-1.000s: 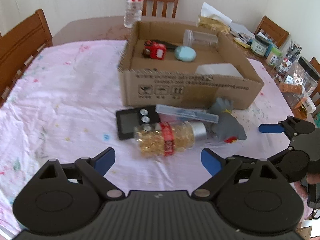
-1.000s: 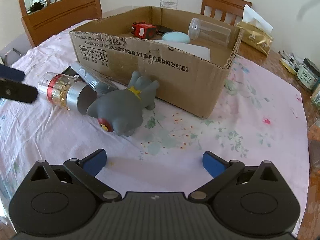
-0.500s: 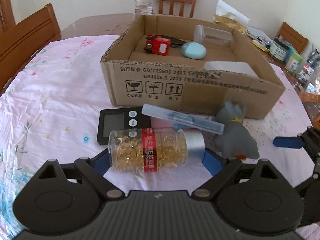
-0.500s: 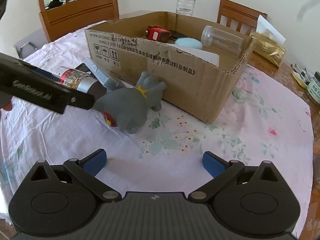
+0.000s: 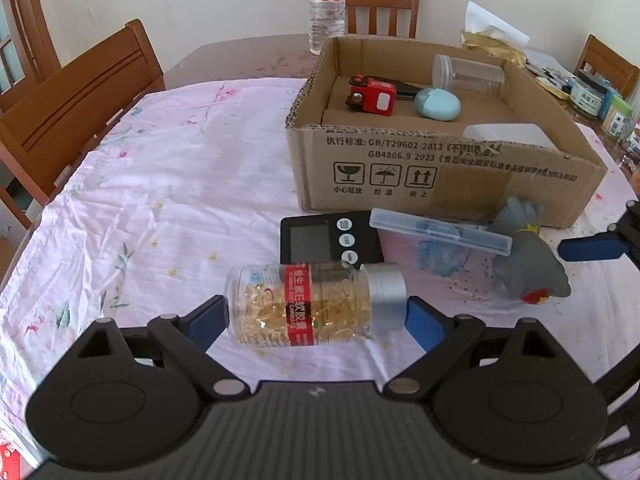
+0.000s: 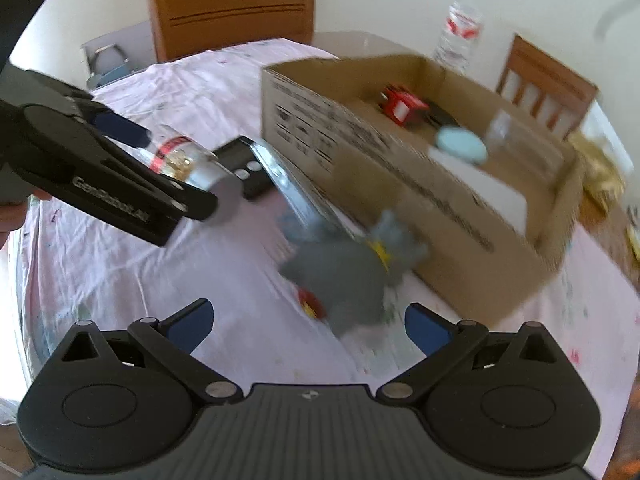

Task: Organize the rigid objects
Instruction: 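Grasp the grey rubber toy with the right gripper while the left grasps the capsule bottle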

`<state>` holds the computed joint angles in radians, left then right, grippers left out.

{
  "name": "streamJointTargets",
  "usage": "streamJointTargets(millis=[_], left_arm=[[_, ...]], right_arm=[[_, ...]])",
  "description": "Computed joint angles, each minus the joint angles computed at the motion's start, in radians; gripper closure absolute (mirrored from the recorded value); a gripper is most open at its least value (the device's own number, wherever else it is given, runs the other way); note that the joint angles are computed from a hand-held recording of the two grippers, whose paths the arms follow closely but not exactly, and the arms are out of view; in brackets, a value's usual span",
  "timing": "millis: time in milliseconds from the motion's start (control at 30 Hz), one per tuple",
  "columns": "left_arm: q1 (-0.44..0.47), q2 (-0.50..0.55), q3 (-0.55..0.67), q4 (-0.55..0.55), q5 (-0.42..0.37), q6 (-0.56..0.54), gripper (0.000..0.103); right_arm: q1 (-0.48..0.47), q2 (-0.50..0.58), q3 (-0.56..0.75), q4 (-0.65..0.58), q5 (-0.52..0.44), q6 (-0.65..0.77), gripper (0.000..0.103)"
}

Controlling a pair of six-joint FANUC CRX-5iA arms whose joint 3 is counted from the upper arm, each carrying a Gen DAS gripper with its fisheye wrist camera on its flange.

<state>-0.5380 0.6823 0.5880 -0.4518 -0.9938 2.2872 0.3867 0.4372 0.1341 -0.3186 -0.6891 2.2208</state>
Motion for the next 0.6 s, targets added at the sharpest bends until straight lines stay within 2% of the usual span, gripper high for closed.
streamJointTargets(millis=[267,500,600], left_arm=[[0.006,-0.014,-0.027,0.011,0.027,-0.019,0.009],[0.007,-0.022,-0.041,0.005,0.052,-0.015,0.009],[0.005,-0.025,-0.047,0.001,0.056,-0.009,0.009]], right_arm=[[-0.005,-0.021,0.031,-0.071,-0.165,0.094,0.000],[0.026,-0.046,-0.074,0.122,0.023,-0.074,0.000],[0.016,-0.024,-0.067,0.140,0.052,-0.057,0.000]])
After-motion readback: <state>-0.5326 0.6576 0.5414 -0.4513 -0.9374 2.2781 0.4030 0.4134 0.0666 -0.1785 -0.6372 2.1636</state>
